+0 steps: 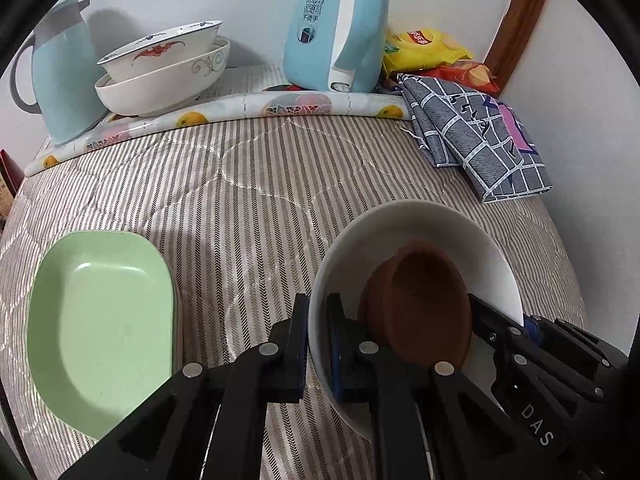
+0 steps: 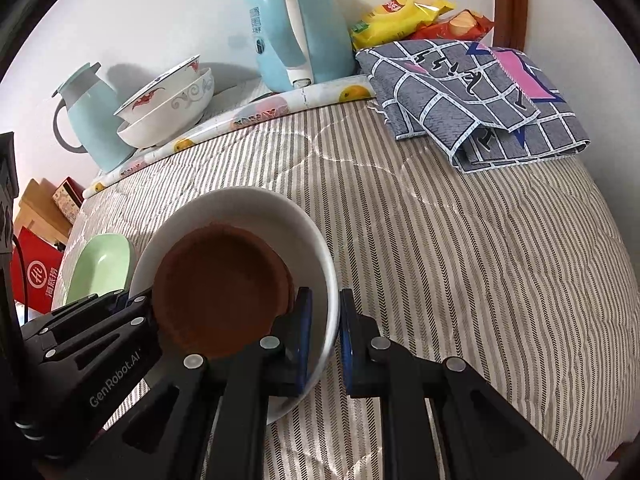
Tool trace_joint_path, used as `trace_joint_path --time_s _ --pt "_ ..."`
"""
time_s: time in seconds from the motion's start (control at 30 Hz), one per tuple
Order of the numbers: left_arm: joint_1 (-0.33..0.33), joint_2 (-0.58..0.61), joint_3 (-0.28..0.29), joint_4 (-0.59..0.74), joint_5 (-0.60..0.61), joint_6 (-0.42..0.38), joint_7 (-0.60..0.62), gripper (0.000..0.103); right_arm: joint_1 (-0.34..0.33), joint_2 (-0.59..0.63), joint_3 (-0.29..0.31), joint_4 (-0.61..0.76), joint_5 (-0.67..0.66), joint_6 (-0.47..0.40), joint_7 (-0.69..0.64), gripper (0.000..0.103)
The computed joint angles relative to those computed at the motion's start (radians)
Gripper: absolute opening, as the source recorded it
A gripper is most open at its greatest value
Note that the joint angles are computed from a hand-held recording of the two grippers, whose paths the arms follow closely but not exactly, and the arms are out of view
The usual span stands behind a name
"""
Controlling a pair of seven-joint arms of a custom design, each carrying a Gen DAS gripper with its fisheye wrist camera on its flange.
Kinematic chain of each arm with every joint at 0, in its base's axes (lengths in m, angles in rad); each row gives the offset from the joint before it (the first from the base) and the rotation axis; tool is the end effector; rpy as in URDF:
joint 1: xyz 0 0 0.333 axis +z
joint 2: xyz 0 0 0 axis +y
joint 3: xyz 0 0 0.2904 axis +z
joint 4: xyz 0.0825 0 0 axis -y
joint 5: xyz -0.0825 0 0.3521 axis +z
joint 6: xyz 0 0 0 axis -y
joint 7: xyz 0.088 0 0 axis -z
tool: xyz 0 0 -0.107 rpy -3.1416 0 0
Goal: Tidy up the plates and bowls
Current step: 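Lift the white bowl with the left tool and carry it toward the plate stack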
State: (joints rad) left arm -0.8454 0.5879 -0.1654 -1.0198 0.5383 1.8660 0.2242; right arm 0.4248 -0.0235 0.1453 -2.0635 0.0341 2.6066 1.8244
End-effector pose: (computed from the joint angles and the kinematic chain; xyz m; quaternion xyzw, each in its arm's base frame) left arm 0.4336 -0.5477 0.5282 -0.7745 0.5795 -0.2008 0.1551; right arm 0.4705 0.3014 0.4964 -0.7708 0.5725 -0.0919 0.2641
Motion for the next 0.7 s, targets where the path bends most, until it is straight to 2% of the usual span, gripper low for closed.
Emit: trace_joint_path --time_s 0.7 --pt "0.002 -0.116 -0.03 -0.125 0.053 -0.008 -0.071 0.009 0.017 -0.062 0.014 -0.022 -0.001 -0.001 0.017 0.013"
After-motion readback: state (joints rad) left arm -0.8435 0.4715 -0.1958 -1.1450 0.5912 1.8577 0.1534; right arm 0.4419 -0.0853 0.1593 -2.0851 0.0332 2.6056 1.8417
